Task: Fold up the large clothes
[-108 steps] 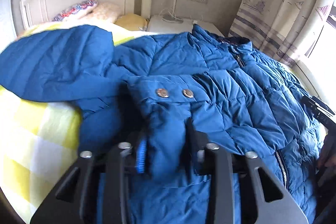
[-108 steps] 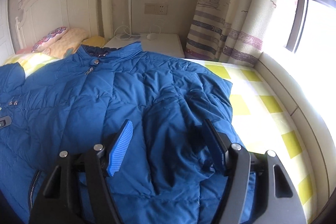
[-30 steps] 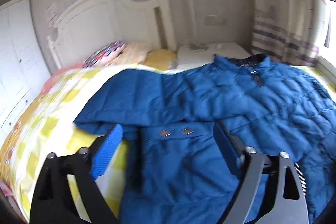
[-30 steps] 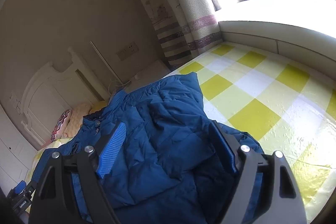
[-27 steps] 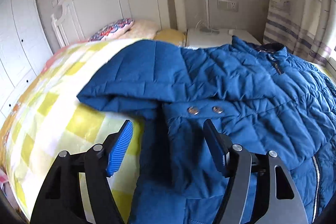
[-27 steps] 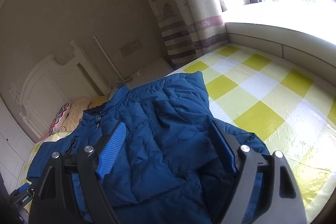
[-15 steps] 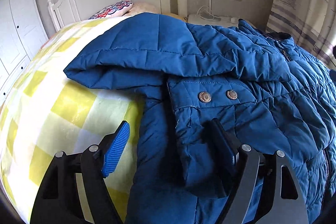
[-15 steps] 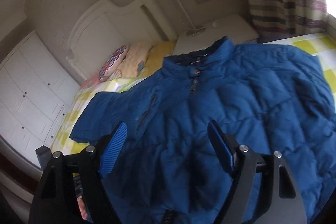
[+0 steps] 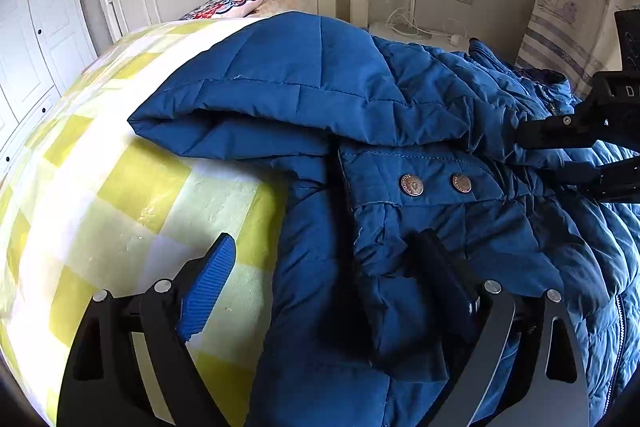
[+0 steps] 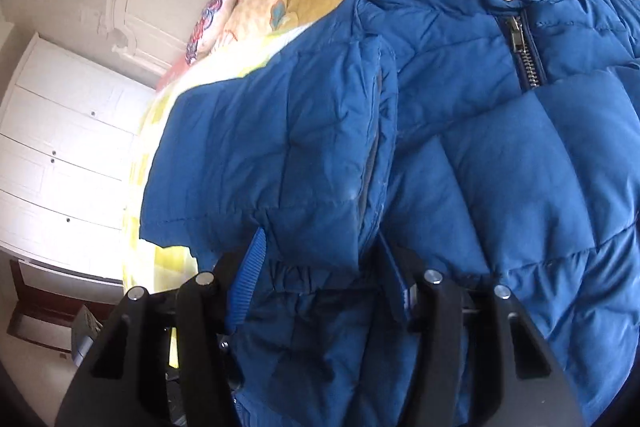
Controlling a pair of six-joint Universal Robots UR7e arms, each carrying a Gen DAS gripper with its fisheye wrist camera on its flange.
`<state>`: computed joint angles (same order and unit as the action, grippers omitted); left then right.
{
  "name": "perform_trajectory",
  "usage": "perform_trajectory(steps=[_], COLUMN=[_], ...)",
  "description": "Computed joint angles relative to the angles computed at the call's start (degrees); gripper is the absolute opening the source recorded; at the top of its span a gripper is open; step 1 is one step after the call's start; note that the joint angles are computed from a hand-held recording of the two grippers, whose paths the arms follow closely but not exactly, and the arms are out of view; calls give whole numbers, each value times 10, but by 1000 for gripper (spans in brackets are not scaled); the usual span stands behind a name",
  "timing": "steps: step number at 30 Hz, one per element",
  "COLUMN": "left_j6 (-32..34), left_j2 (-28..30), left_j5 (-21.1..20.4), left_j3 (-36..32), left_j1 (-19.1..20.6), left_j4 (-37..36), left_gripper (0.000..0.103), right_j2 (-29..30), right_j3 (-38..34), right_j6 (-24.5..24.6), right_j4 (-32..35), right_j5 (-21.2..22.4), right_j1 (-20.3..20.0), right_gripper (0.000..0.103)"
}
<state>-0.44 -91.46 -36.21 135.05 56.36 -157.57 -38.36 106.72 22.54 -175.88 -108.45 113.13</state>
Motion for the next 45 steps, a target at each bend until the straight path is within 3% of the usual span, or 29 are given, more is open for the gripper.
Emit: perform_trajectory(steps=[3, 5, 8, 9, 12, 16, 19, 22, 25, 27, 30, 33, 38, 40, 42, 45], left_j6=[0, 2, 5, 5, 2, -1, -6, -12, -14, -13, -10, -11, -12, -14, -14, -16], left_j2=[2, 5, 10, 10, 8, 4, 1, -2, -7, -7, -7, -7, -7, -5, -2, -2], left_j5=[1, 6, 18, 18, 9, 0, -9, -23, -27, -19, -7, -4, 5, 8, 9, 8], left_j3=[-1, 0, 2, 1, -4, -8, -13, -19, -18, -15, -11, -10, -8, -5, -6, -6], left_j1=[0, -2, -7, -7, -1, 5, 10, 19, 21, 17, 10, 9, 4, 1, 1, 1], left_j4=[-2, -3, -8, -7, -2, 3, 10, 20, 23, 22, 20, 21, 21, 19, 17, 19], left_gripper=[92, 92, 92, 92, 93, 95, 97, 99, 99, 99, 99, 99, 99, 99, 99, 99], right_j2=[-2, 3, 22, 30, 40, 19, -27, -93, -151, -192, -186, -139, -124, -135, -147, -159], right_j3=[12, 35, 46, 43, 46, 65, 99, 163, 233, 291, 345, 368, 361, 350, 344, 362], right_j6=[21, 14, 13, -2, -39, -114, -186, -236, -258, -241, -218, -223, -250, -227, -194, -164], right_j4=[-19, -102, -188, -203, -256, -340, -387, -422, -450, -455, -467, -554, -591, -530, -462, -457], right_j5=[4, 23, 34, 17, -15, -52, -129, -180, -223, -222, -168, -88, -98, -144, -170, -183], right_j1=[1, -10, -23, -17, 7, 57, 102, 115, 93, 49, -47, -107, -81, -65, -57, -48], right_gripper=[55, 53, 39, 30, 18, 16, 16, 16, 16, 16, 16, 17, 17, 17, 25, 36])
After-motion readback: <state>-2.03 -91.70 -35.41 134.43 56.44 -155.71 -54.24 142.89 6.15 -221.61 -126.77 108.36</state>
